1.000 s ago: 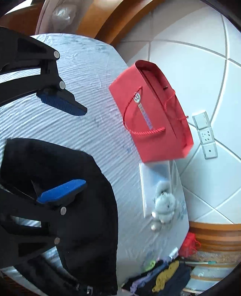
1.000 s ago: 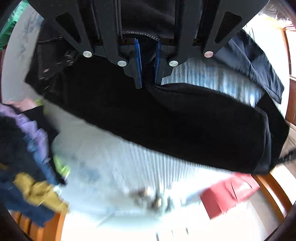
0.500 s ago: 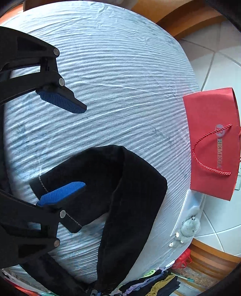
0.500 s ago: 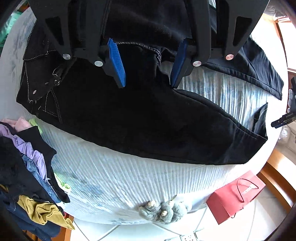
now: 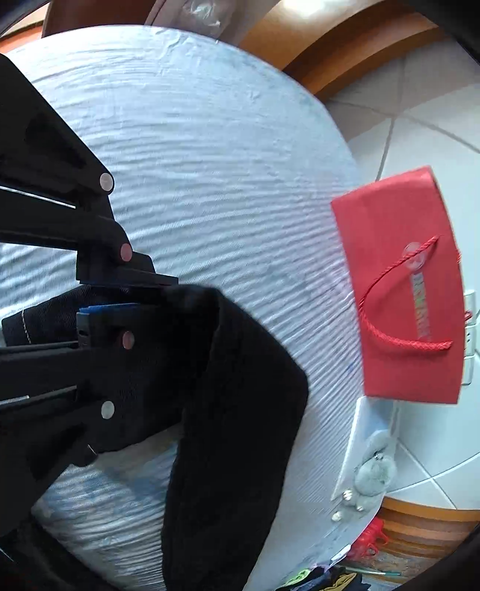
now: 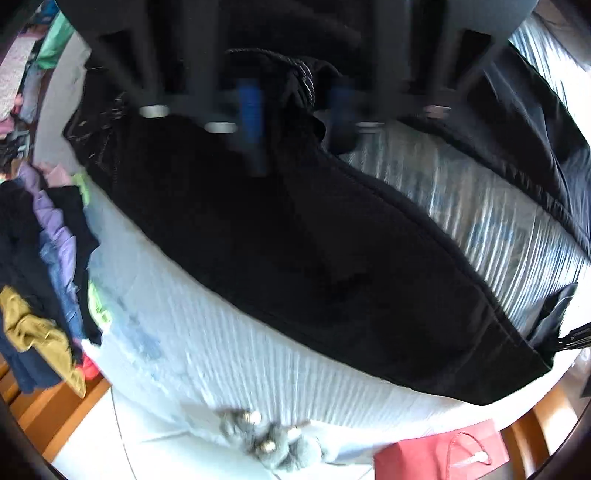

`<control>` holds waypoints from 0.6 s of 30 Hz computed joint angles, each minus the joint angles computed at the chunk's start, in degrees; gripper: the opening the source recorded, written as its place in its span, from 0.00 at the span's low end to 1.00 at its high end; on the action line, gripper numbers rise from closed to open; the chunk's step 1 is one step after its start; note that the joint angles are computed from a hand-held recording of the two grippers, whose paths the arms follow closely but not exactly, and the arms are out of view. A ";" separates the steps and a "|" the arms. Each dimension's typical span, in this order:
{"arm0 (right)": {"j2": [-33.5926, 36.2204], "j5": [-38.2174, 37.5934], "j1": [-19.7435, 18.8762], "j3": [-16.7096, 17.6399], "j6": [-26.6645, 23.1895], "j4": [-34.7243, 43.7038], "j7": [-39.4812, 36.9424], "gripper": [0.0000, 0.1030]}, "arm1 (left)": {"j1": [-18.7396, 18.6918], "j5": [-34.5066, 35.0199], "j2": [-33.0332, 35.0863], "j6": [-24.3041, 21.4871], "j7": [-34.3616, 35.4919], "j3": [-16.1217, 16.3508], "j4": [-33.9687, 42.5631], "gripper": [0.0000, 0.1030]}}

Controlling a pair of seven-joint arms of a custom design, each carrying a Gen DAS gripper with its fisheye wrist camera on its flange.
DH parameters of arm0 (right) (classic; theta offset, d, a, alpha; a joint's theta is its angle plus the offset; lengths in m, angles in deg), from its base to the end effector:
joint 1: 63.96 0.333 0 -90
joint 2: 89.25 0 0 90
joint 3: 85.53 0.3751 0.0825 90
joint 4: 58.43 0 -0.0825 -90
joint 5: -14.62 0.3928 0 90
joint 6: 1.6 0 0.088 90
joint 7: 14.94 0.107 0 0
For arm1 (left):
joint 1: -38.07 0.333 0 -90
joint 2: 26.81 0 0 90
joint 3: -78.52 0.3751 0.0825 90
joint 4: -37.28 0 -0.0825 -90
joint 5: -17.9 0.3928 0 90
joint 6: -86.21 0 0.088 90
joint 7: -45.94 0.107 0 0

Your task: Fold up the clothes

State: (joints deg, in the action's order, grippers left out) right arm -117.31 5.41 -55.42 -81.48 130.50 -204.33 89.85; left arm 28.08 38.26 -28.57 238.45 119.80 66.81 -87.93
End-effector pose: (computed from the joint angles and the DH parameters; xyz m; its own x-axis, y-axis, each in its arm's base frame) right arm 0.3848 0.0853 0.5101 0.0353 -0.9935 0.1087 -0.9606 -0.0637 -0.2707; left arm 0.5274 -0.2215 0.5095 -0.3169 -0.9342 -0.1640 -0.7907 0.3557 -0.4982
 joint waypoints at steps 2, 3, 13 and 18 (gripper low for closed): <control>-1.68 0.09 -0.69 0.22 2.68 -0.20 2.24 0.13 | 1.61 10.78 -2.60 0.99 -7.10 0.29 -0.14 0.05; -3.16 0.73 -0.70 0.01 3.96 -0.38 3.01 0.13 | 2.74 15.77 -4.06 1.09 -9.97 0.13 -0.21 0.05; -1.82 13.45 7.35 -2.32 2.92 1.07 -5.77 0.50 | 8.52 33.78 -8.66 -4.72 -6.47 1.19 -6.06 0.43; -7.67 19.73 7.21 -3.13 5.17 -2.49 -4.50 0.50 | 10.05 8.47 -12.14 -4.12 3.28 7.25 -11.48 0.43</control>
